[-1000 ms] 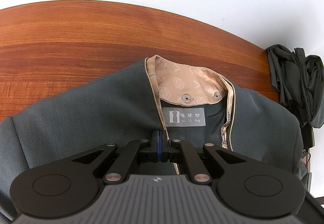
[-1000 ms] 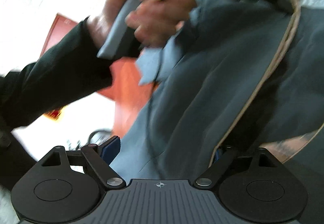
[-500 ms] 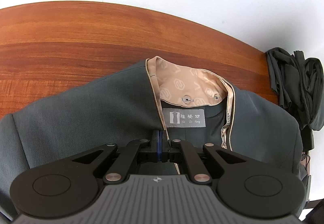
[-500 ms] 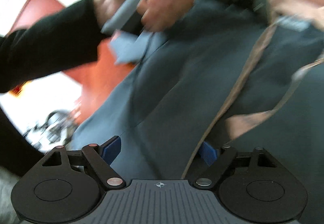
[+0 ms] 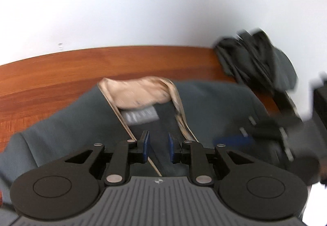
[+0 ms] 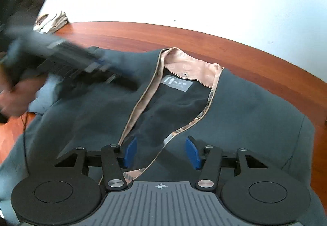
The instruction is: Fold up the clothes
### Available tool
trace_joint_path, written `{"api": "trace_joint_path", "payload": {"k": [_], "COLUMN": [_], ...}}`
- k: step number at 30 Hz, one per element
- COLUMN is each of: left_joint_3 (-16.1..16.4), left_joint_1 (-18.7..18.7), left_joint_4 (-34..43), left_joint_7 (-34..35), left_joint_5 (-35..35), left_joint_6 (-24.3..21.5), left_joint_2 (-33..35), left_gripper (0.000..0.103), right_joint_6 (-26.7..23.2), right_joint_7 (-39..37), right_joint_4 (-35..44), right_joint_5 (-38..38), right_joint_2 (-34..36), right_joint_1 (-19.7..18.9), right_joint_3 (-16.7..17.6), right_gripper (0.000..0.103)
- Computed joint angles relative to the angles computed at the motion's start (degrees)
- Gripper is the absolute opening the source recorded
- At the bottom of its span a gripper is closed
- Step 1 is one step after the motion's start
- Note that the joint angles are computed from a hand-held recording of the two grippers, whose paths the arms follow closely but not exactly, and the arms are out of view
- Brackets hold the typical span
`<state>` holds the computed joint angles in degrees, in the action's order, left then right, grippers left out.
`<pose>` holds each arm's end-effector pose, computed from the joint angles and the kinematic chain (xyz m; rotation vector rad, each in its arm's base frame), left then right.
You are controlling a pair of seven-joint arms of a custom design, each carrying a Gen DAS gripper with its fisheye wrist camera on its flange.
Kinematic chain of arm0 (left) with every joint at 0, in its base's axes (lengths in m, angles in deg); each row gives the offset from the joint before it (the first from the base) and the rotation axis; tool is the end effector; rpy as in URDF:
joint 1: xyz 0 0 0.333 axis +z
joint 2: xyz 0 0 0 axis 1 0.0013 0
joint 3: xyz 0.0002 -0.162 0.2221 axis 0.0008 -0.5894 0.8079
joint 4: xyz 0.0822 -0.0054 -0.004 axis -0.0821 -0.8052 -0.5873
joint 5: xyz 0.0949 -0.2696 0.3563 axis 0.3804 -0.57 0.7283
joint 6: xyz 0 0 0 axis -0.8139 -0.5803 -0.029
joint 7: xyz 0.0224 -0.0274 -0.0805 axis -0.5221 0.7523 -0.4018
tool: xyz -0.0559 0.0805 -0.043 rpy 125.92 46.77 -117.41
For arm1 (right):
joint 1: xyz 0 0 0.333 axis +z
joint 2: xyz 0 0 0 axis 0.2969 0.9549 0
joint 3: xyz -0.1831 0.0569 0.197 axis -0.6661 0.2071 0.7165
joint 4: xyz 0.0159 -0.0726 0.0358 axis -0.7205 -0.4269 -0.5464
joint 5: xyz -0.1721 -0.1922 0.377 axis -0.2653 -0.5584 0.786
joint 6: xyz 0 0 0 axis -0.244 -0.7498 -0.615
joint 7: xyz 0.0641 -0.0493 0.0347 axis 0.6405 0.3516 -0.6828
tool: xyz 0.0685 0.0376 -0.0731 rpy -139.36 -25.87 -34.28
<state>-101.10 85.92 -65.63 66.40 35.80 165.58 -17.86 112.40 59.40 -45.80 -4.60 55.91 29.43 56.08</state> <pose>0.7148 -0.2313 0.4947 -1.5971 2.3042 -1.0608 0.6872 0.2056 0.4688 -2.1986 1.1652 -0.1783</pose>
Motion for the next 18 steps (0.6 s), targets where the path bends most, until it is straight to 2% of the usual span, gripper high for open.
{"api": "trace_joint_path", "payload": {"k": [2,5,10,13,15,18], "left_joint_3": [-0.98,-0.76,0.81,1.16,1.08,1.08], "left_joint_1": [0.91,0.30,-2.48,-3.25,-3.18,-3.33], "left_joint_4": [-4.27,-8.87,-13.00,-14.39,-14.72,-14.22], "left_joint_7": [3.51,6.53,5.17,4.60,6.64,8.64], "left_joint_5": [-2.68,-5.01,-3.27,-3.22,-5.81,-7.85], "left_joint_6": [-0.66,-2.33,-1.79,-1.10,-1.35,-1.54], "left_joint_2": [-3.37,-7.03,-9.43,-10.11,-10.33,-9.58], "left_gripper": [0.023,0.023,0.022,0.020,0.020,0.020], "right_joint_6": [0.55,1.38,0.82,1.43,1.34,2.98], "right_joint_7": [0.84,2.30,5.37,6.79,6.46,6.30], "right_joint_4": [0.00,-0.36,0.49,-0.21,-1.08,-3.90], "right_joint_5": [-2.25,-6.60,-11.49,-13.18,-11.37,-8.54], "right_joint_2": [0.49,0.74,1.89,1.44,0.51,-1.95], "right_joint_1": [0.49,1.46,2.27,2.37,1.71,1.11], "right_joint_3": [-0.29,-0.62,-1.05,-1.22,-0.92,-0.68], "right_gripper": [0.054,0.049,0.042,0.026,0.017,0.014]}}
